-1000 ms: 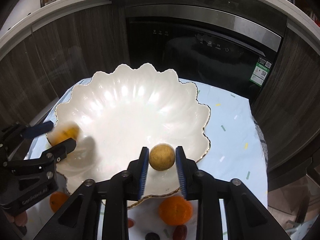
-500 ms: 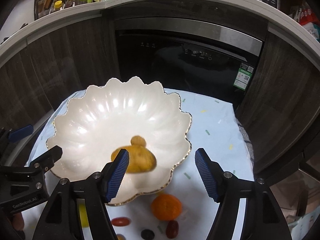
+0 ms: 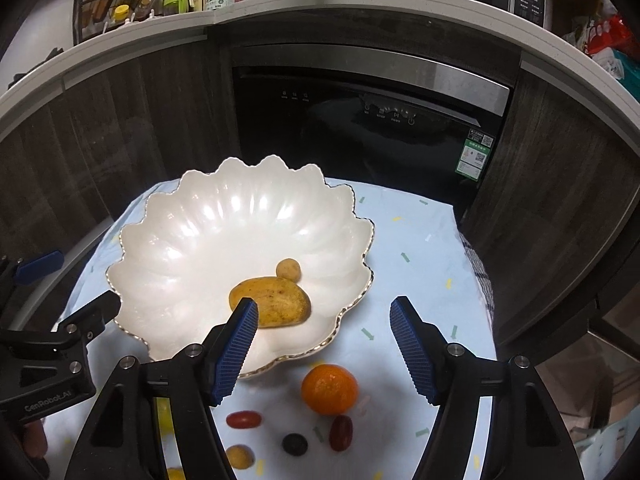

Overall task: Organize fruits
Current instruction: 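Lower the brown fruit into the bowl and open the right tool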

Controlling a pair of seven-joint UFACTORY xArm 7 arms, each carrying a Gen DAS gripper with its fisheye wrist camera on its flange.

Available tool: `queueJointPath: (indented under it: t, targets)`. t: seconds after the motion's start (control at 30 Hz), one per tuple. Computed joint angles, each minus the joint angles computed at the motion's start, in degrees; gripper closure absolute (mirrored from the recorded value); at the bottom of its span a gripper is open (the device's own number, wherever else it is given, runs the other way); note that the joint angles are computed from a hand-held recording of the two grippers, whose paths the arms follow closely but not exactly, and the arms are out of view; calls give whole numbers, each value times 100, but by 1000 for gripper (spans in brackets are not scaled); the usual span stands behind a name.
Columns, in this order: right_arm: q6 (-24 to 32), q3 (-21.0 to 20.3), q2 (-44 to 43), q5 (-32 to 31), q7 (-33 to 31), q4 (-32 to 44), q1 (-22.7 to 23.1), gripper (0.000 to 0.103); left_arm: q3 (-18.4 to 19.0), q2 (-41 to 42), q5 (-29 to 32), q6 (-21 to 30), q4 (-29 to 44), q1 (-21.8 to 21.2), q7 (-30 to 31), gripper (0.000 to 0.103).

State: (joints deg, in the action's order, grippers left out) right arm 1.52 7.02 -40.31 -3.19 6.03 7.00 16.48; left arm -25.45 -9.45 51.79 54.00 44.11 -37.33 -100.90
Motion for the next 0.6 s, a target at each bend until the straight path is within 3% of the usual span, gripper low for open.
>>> queueJointPath:
  t: [0.6]
  targets:
    - [572, -239, -1201, 57, -126, -434, 255, 34, -358, -163, -232, 658, 156, -238, -196, 14]
